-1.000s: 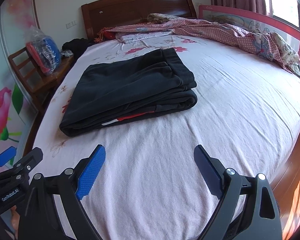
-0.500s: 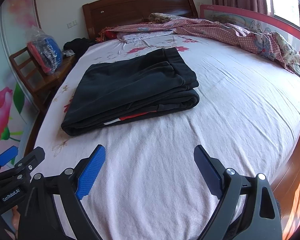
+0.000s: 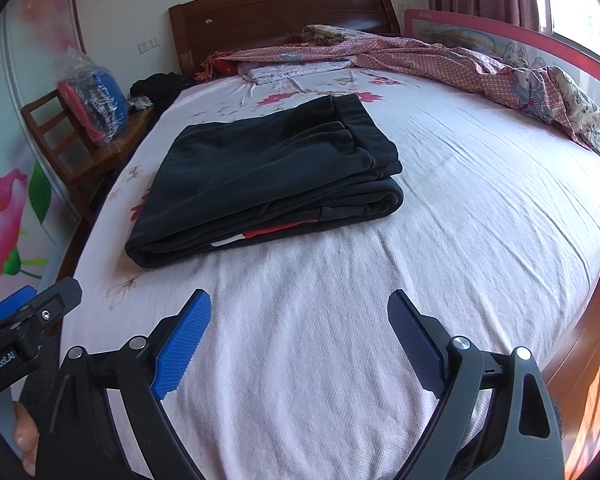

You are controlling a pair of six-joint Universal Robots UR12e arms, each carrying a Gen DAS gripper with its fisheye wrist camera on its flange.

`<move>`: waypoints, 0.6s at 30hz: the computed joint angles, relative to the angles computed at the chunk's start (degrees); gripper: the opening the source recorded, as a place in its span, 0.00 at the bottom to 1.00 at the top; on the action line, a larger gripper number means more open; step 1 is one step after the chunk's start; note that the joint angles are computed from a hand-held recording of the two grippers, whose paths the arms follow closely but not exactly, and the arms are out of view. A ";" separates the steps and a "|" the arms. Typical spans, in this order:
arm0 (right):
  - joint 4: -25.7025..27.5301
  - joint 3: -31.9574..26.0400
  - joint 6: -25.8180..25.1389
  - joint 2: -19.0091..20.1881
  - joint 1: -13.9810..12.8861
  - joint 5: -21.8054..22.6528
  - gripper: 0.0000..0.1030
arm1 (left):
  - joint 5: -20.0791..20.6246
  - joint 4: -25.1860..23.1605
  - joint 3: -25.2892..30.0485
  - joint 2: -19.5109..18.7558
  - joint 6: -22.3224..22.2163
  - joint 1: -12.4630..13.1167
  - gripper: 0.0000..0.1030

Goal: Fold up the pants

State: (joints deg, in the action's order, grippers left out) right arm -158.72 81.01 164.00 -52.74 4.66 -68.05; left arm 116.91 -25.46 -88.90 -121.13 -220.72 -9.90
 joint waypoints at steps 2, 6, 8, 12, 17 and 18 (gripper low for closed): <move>0.14 0.03 -0.24 -0.02 0.04 -0.10 0.87 | -1.11 -1.58 0.26 0.00 -0.35 0.26 0.98; 0.49 -0.04 -0.54 0.01 0.10 -0.28 0.87 | 2.38 -2.63 0.88 -0.47 0.17 -0.53 0.98; 0.89 -0.16 -0.56 0.03 0.12 -0.41 0.87 | 3.75 -1.86 0.88 -0.73 0.62 -0.93 0.98; 1.82 -0.41 -0.49 0.12 0.03 -0.22 0.87 | 3.44 -2.12 1.04 -0.91 0.89 -1.12 0.98; 1.79 -0.54 -0.03 0.23 -0.09 -0.31 0.87 | 0.92 -0.36 1.01 -0.88 3.32 -0.96 0.98; 1.92 -0.55 0.09 0.23 -0.10 -0.35 0.87 | 1.79 -0.62 1.20 -0.98 3.39 -1.18 0.98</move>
State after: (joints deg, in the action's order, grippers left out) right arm -156.81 80.46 164.09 -52.51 4.56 -68.40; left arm 118.70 -26.08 -87.69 -122.12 -217.33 -11.08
